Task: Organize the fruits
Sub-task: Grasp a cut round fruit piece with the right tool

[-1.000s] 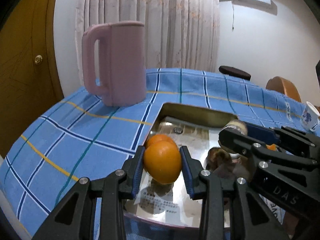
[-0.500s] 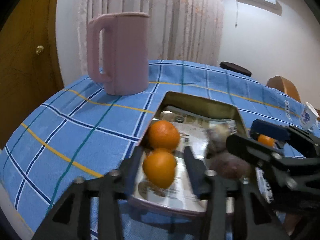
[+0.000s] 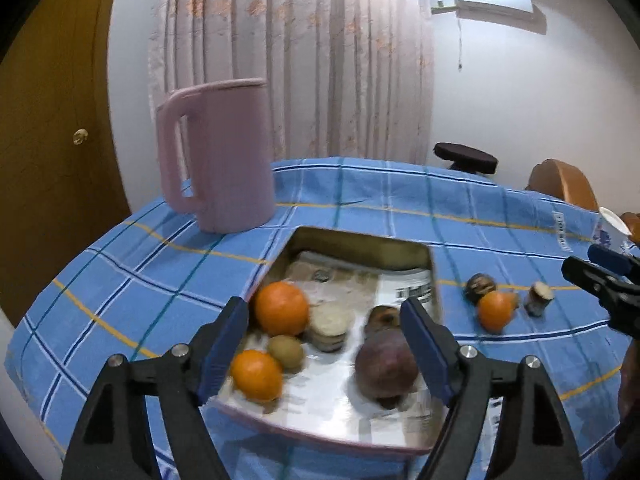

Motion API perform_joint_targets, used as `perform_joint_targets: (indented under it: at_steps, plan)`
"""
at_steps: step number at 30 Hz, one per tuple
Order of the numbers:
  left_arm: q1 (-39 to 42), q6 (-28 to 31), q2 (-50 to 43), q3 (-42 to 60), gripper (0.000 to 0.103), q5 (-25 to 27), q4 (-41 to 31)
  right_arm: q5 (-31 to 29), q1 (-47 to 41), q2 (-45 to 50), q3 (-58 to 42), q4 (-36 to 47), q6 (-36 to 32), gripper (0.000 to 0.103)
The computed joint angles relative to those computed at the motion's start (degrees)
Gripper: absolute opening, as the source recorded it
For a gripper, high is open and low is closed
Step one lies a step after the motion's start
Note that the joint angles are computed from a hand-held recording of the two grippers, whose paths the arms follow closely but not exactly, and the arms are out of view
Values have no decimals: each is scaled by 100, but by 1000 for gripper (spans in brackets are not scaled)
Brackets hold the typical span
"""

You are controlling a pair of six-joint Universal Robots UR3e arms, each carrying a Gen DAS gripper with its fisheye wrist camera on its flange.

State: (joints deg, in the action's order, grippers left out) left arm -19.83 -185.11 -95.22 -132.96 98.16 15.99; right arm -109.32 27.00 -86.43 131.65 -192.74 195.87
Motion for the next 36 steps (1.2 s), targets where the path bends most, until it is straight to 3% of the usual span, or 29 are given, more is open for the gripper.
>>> perform_joint_targets:
  at_steps: [6, 9, 16, 18, 19, 22, 32, 33, 36]
  plan:
    - [-678, -91, -512, 723, 79, 173, -246, 301, -824, -338, 536, 200, 206, 86]
    - [-1031, -60, -899, 1174, 79, 321, -340, 599, -927, -95, 345, 355, 127, 79]
    - [-1380, -38, -1698, 2152, 79, 267, -820, 872, -979, 409, -51, 829, 35, 61]
    - [-1406, -50, -1846, 2321, 79, 231, -939, 1277, -1198, 488, -26, 885, -44, 51]
    - [-1416, -59, -1907, 2371, 79, 241, -942, 1310, -1242, 517, -18, 909, -15, 38]
    - [-1454, -15, -2046, 2511, 79, 232, -982, 1465, -1355, 408, 156, 743, -15, 37]
    - [-1591, 203, -2524, 3313, 78, -15, -1603, 892, -1147, 42, 723, 106, 318, 37]
    - [-1594, 218, -2572, 3417, 76, -48, -1714, 822, -1118, 29, 741, 68, 346, 37]
    - [-1550, 248, -2666, 3679, 56, -249, -2157, 755, -1083, 31, 725, 59, 355, 37]
